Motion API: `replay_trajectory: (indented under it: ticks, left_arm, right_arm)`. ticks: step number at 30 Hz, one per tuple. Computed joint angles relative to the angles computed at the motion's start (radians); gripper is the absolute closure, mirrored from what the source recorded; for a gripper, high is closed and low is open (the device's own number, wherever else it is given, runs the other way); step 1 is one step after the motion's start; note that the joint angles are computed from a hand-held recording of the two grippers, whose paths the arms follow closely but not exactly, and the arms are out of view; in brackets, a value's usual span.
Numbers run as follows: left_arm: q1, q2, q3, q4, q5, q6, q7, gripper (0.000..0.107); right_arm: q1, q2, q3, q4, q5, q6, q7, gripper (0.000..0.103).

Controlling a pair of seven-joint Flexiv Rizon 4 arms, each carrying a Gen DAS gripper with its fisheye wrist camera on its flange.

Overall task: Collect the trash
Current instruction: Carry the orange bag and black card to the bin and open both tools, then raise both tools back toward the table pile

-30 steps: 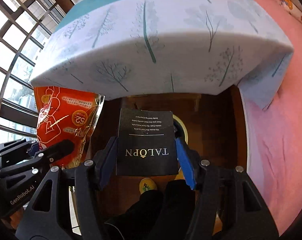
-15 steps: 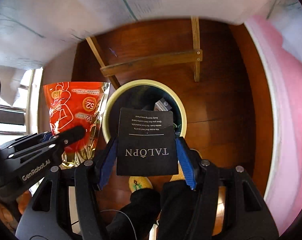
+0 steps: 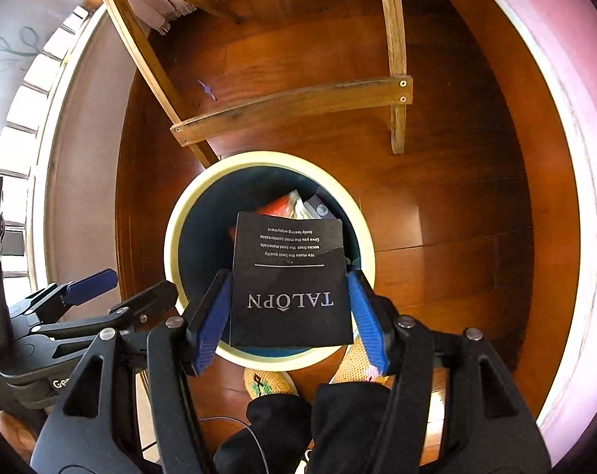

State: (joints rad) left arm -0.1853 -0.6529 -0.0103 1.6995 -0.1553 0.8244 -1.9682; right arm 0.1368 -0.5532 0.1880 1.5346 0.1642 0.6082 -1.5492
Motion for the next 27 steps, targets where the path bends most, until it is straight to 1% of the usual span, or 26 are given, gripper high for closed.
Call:
replay_trajectory:
  ticks: [5,10,12,14,16,22,27]
  left_arm:
    - [-0.011,0.004,0.029,-0.003,0.04,0.001,-0.023,0.02]
    - [-0.019,0.038,0.056,0.007,0.084,-0.003,-0.07,0.02]
    - [-0.022,0.059,0.068,0.013,0.107,-0.012,-0.09,0.019]
    - [-0.025,0.082,0.078,0.019,0.131,-0.024,-0.113,0.019]
    - [-0.029,0.104,0.086,0.022,0.156,-0.038,-0.139,0.018]
    - [-0.033,0.193,0.099,0.029,0.225,-0.093,-0.22,0.018]
    - [-0.033,0.289,0.097,0.006,0.294,-0.166,-0.287,0.018]
  right_arm:
    - [0.003,-0.031,0.004,-0.024,0.003,-0.012,-0.011,0.047]
    - [0.007,-0.05,0.014,-0.057,0.023,-0.033,-0.006,0.046]
    - [0.01,-0.054,0.017,-0.067,0.03,-0.037,-0.001,0.044]
    - [0.015,-0.051,0.017,-0.07,0.031,-0.036,0.006,0.036]
    - [0.016,-0.046,0.02,-0.077,0.037,-0.04,0.01,0.035]
    - [0.026,-0.003,0.019,-0.081,0.035,-0.062,0.026,0.035]
    - [0.031,0.075,0.013,-0.073,0.033,-0.086,0.049,0.035]
